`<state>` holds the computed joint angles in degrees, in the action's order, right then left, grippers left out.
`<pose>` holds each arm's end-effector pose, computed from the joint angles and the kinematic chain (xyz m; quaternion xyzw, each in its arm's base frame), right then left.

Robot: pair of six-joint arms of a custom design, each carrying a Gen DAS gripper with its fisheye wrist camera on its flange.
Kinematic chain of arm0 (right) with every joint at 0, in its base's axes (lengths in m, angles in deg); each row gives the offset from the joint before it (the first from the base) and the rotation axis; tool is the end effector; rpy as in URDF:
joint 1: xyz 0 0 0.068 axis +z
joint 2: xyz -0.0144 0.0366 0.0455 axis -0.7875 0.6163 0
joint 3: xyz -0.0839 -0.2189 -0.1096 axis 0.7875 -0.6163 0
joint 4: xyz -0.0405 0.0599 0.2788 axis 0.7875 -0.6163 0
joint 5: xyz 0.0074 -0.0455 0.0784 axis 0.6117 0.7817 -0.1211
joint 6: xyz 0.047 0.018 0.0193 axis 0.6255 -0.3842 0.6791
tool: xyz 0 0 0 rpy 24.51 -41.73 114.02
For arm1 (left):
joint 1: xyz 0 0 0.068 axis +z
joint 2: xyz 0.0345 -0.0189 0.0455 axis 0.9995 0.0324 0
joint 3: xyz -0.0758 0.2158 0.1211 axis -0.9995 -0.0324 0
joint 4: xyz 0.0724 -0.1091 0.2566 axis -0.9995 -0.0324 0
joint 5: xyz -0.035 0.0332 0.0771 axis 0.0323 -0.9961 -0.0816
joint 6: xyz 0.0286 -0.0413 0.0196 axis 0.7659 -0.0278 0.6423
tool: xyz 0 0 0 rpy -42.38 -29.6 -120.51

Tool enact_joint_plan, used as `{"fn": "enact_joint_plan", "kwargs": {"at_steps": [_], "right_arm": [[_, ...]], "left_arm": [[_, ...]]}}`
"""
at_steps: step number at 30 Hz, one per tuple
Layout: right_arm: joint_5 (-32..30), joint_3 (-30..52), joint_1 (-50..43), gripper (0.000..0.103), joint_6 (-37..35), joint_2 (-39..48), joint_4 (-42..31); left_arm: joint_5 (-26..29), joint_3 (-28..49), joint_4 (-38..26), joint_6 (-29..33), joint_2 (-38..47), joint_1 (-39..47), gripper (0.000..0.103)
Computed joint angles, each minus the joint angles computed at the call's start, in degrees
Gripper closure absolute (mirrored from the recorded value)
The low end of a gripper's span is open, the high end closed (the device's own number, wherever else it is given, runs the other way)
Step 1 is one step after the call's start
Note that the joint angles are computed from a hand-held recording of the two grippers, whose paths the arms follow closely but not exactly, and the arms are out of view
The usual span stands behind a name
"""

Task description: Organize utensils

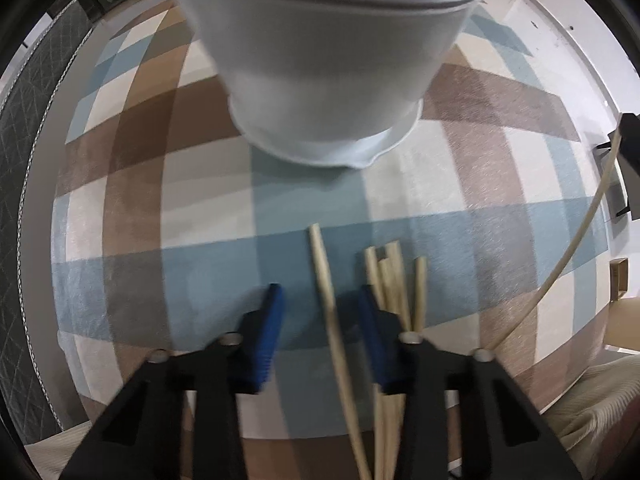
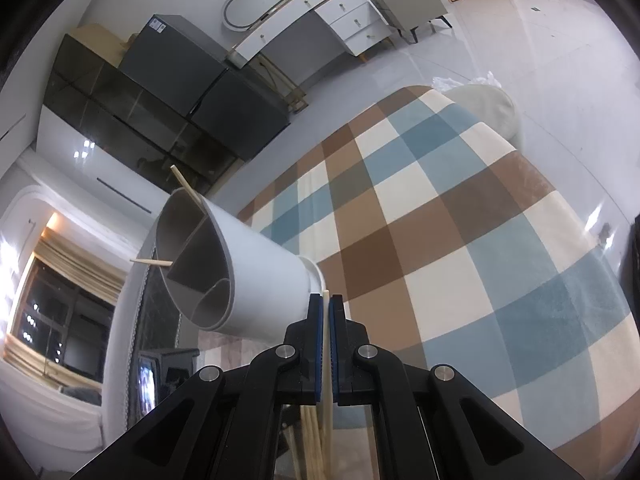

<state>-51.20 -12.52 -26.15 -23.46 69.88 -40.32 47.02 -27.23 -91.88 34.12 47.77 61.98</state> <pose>0.1821 0.0911 0.2312 0.1822 0.8860 0.2912 0.3114 0.2304 -0.1112 0.2068 0.1201 0.9897 -0.0006 0.0776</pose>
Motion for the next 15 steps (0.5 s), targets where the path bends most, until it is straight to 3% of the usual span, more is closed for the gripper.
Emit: {"fn": "enact_joint_plan", "kwargs": {"at_steps": [3, 8, 15], "right_arm": [[0.8, 0.3, 0.4, 0.101, -0.4, 0.5, 0.0], [3.3, 0.7, 2.0, 0.101, -1.3, 0.0, -1.2], [8.7, 1.5, 6.3, 0.101, -1.9, -1.6, -3.5]], "left_arm": [[0.2, 1.7, 1.1, -1.3, 1.5, -1.2, 0.101], [1.3, 3.6, 4.9, -2.7, 3.4, -2.5, 0.102], [3.3, 2.9, 6.9, -2.0, -6.8, -1.5, 0.102]]}}
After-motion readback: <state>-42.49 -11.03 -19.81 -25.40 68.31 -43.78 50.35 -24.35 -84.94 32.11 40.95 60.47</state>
